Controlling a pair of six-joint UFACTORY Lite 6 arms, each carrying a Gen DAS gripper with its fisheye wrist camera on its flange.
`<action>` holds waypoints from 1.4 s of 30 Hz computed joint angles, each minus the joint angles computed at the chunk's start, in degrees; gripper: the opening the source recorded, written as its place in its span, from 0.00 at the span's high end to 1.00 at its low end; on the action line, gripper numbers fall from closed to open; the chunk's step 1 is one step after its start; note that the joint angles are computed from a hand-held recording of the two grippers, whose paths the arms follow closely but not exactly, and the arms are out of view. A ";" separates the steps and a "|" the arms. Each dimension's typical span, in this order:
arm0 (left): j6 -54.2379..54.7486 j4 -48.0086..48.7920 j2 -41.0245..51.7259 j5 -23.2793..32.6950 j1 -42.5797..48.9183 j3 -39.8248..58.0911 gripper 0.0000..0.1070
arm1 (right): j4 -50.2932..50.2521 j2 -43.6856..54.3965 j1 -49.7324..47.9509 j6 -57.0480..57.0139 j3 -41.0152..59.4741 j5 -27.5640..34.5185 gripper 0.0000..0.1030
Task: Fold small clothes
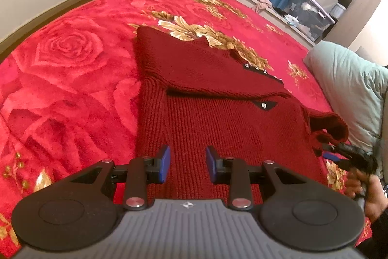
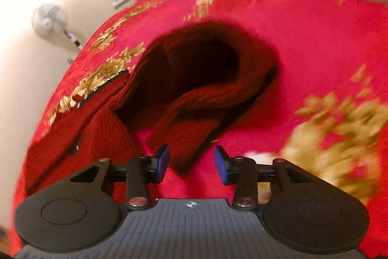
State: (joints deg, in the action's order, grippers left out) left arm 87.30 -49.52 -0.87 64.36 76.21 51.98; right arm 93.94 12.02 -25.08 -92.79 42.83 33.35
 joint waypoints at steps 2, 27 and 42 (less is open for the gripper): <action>0.07 0.00 0.04 -0.56 -0.28 -0.16 0.67 | 2.57 2.60 5.13 0.90 2.61 -5.62 0.64; -0.01 0.17 -0.64 -1.90 -1.49 -0.86 0.67 | -27.23 12.05 -23.05 31.37 20.93 6.53 0.59; -0.17 0.85 1.52 -4.49 -3.10 -0.34 0.67 | -18.57 31.02 -11.94 37.40 56.91 -7.27 0.91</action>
State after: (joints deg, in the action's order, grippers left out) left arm 87.14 -48.67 0.65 59.87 73.11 51.64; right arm 75.37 43.04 -37.01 -55.39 99.74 26.09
